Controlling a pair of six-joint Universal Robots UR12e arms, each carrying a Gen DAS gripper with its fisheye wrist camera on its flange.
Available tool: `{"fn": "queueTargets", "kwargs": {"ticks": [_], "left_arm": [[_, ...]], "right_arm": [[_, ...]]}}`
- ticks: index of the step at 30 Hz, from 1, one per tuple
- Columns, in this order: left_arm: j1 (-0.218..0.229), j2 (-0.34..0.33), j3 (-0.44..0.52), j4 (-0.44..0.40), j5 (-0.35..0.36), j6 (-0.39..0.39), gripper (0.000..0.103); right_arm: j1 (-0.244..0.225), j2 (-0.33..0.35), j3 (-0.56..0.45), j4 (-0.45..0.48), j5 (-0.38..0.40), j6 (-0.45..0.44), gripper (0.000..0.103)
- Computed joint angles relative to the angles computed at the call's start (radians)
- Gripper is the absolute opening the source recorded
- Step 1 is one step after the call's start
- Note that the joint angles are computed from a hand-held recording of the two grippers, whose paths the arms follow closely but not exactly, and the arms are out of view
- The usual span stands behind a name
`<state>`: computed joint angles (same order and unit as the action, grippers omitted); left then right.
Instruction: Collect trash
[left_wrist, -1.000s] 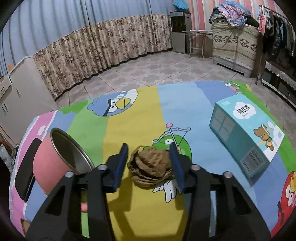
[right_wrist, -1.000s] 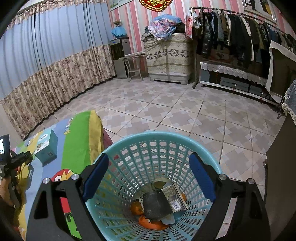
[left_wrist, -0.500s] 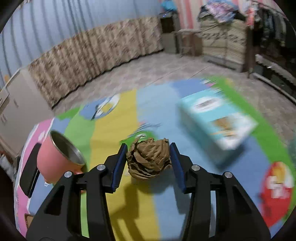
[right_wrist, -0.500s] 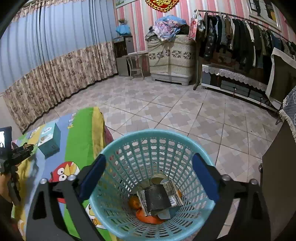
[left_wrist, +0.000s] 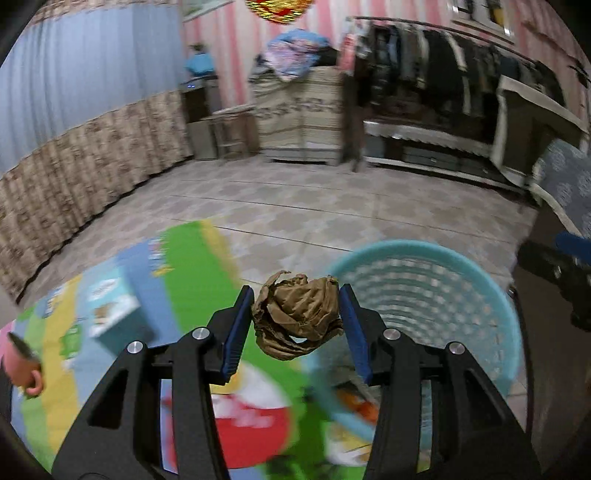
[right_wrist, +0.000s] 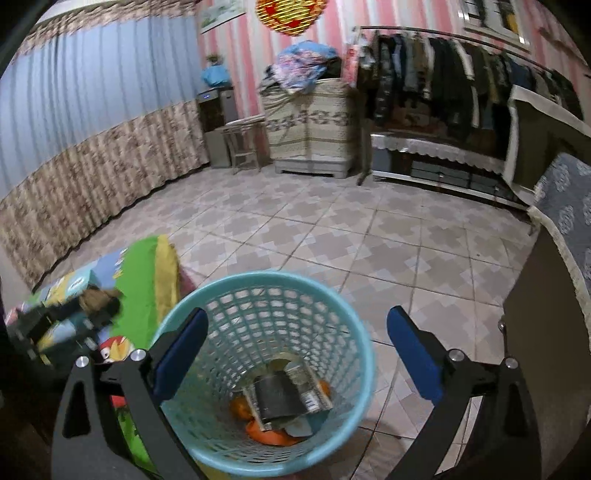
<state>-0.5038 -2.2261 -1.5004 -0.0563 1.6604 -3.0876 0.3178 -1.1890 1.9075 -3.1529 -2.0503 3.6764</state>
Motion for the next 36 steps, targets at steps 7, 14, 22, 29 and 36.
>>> {"fn": "queueTargets", "kwargs": {"ticks": [7,14,22,29,36], "left_arm": [[-0.025,-0.039,0.055,-0.047,-0.06,0.007,0.055],[-0.021,-0.025,0.034,0.005,-0.028,-0.009,0.084],[-0.005,0.076,-0.145,0.158,0.115,-0.083,0.098],[0.018,0.201,-0.331,0.247,0.218,-0.116,0.098],[0.051,0.32,-0.497,0.311,0.302,-0.184,0.098]], "right_arm": [[-0.024,-0.016,0.031,-0.015,0.006,0.044,0.095],[-0.028,-0.016,0.028,-0.017,0.017,0.033,0.095],[0.015,0.014,-0.004,-0.085,0.072,-0.06,0.099],[0.088,0.049,-0.05,-0.147,0.094,-0.2,0.099],[0.162,0.057,-0.051,-0.162,0.124,-0.227,0.099]]}}
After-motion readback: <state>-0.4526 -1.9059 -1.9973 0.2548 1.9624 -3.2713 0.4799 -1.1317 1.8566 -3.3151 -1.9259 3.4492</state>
